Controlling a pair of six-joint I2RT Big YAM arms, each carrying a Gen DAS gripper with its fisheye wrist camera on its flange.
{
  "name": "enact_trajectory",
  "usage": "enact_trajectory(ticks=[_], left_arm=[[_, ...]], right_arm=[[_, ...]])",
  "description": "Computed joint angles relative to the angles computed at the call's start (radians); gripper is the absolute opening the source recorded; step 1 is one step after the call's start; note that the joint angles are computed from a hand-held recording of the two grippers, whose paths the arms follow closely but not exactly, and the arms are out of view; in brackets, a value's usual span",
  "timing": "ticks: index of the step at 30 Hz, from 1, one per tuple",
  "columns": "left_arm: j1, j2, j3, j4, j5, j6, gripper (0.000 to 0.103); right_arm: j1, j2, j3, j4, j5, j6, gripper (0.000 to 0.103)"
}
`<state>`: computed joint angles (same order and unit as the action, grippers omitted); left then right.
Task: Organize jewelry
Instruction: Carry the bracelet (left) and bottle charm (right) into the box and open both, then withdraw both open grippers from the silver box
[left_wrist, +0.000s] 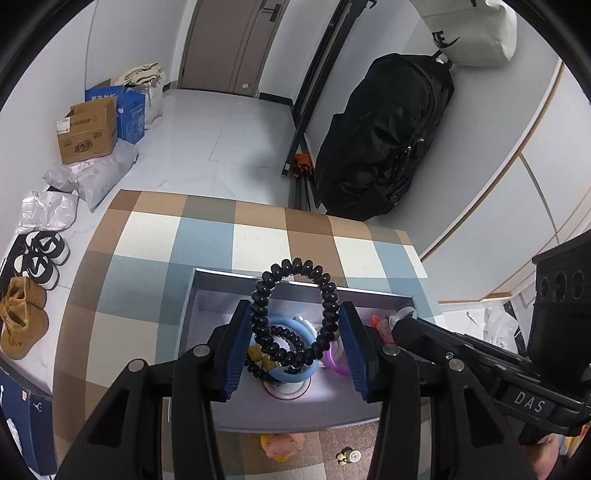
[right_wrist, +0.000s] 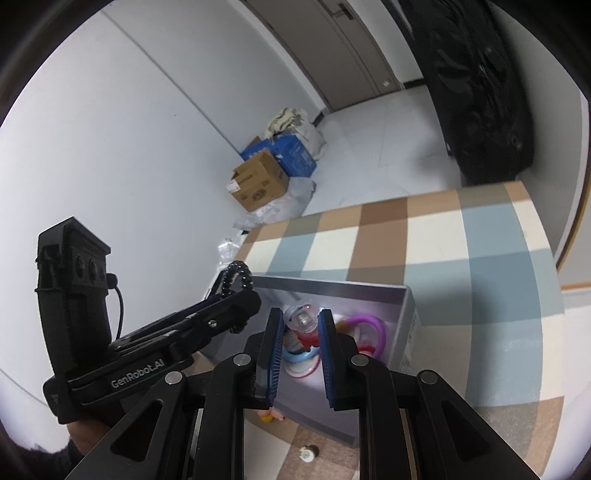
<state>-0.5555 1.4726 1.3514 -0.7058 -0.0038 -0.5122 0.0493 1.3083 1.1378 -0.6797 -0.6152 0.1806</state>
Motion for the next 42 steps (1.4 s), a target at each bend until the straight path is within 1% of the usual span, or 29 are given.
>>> enact_trajectory(ticks=[4,9,11,12,13,14,15,16,17,18,20,21,22,23,24,25,27,28,29,31,33,34,35,37,41,42], left_arm=[[0.002,0.006,0.002,-0.003,0.017,-0.009,0.041],[-0.01,0.006,0.005,0.005,0.013,0.009,0.041],[-0.011,0.007,0.004,0.013,0.025,0.011,0.041],[-0.009,0.008,0.002,0.018,0.038,0.01,0.041],[-0.002,0.006,-0.005,0.036,0.079,0.001,0.042],[0.006,0.003,-0.015,0.056,0.12,-0.012,0.044],[0.021,0.004,-0.023,0.08,0.192,-0.044,0.045],[0.033,0.006,-0.026,0.091,0.244,-0.066,0.047],[0.039,0.007,-0.028,0.096,0.262,-0.084,0.048],[0.044,0.004,-0.035,0.107,0.262,-0.101,0.05],[0.053,-0.01,-0.057,0.146,0.269,-0.133,0.063],[0.06,-0.019,-0.071,0.17,0.28,-0.155,0.066],[0.067,-0.028,-0.085,0.197,0.297,-0.176,0.07],[0.067,-0.033,-0.091,0.208,0.299,-0.185,0.071],[0.066,-0.034,-0.088,0.205,0.29,-0.184,0.071],[0.063,-0.035,-0.084,0.195,0.277,-0.173,0.071],[0.057,-0.032,-0.075,0.178,0.261,-0.156,0.071],[0.049,-0.029,-0.067,0.161,0.242,-0.141,0.071],[0.046,-0.029,-0.064,0.15,0.227,-0.127,0.071],[0.028,-0.023,-0.048,0.112,0.176,-0.082,0.071],[0.015,-0.023,-0.044,0.098,0.138,-0.047,0.071],[0.008,-0.024,-0.042,0.091,0.117,-0.033,0.071],[0.005,-0.025,-0.044,0.09,0.106,-0.024,0.071],[-0.004,-0.033,-0.051,0.09,0.082,-0.008,0.071],[-0.009,-0.062,-0.084,0.107,0.051,0.002,0.072],[-0.01,-0.071,-0.095,0.111,0.046,0.002,0.072]], right_arm=[[-0.008,0.012,0.003,0.0,-0.002,0.021,0.018],[-0.006,0.003,0.001,0.006,-0.004,0.026,0.018],[-0.005,0.003,0.0,0.009,-0.004,0.028,0.018],[-0.005,0.004,0.0,0.01,-0.005,0.03,0.018],[-0.006,0.004,-0.001,0.012,-0.005,0.033,0.019],[-0.006,0.006,-0.002,0.016,-0.005,0.037,0.02],[-0.007,0.006,-0.003,0.02,-0.005,0.042,0.02],[-0.01,0.006,-0.004,0.023,-0.008,0.044,0.02],[-0.013,0.004,-0.006,0.033,-0.013,0.053,0.02],[-0.016,0.002,-0.009,0.043,-0.02,0.061,0.02],[-0.021,-0.008,-0.017,0.065,-0.022,0.073,0.022],[-0.024,-0.015,-0.022,0.078,-0.016,0.08,0.026],[-0.028,-0.023,-0.027,0.09,-0.016,0.087,0.032],[-0.033,-0.028,-0.03,0.099,-0.016,0.092,0.036],[-0.037,-0.035,-0.036,0.112,-0.011,0.101,0.045],[-0.042,-0.041,-0.042,0.125,-0.011,0.111,0.048],[-0.049,-0.044,-0.044,0.131,-0.015,0.116,0.05],[-0.049,-0.045,-0.045,0.129,-0.008,0.113,0.054],[-0.048,-0.047,-0.046,0.127,0.0,0.11,0.055],[-0.047,-0.049,-0.049,0.129,0.003,0.107,0.06],[-0.044,-0.051,-0.05,0.129,0.003,0.1,0.063],[-0.043,-0.053,-0.053,0.132,0.005,0.098,0.067],[-0.041,-0.056,-0.057,0.139,0.008,0.096,0.07],[-0.037,-0.067,-0.064,0.144,0.027,0.091,0.08],[-0.032,-0.092,-0.084,0.144,0.058,0.077,0.084],[-0.03,-0.099,-0.089,0.142,0.066,0.074,0.086]])
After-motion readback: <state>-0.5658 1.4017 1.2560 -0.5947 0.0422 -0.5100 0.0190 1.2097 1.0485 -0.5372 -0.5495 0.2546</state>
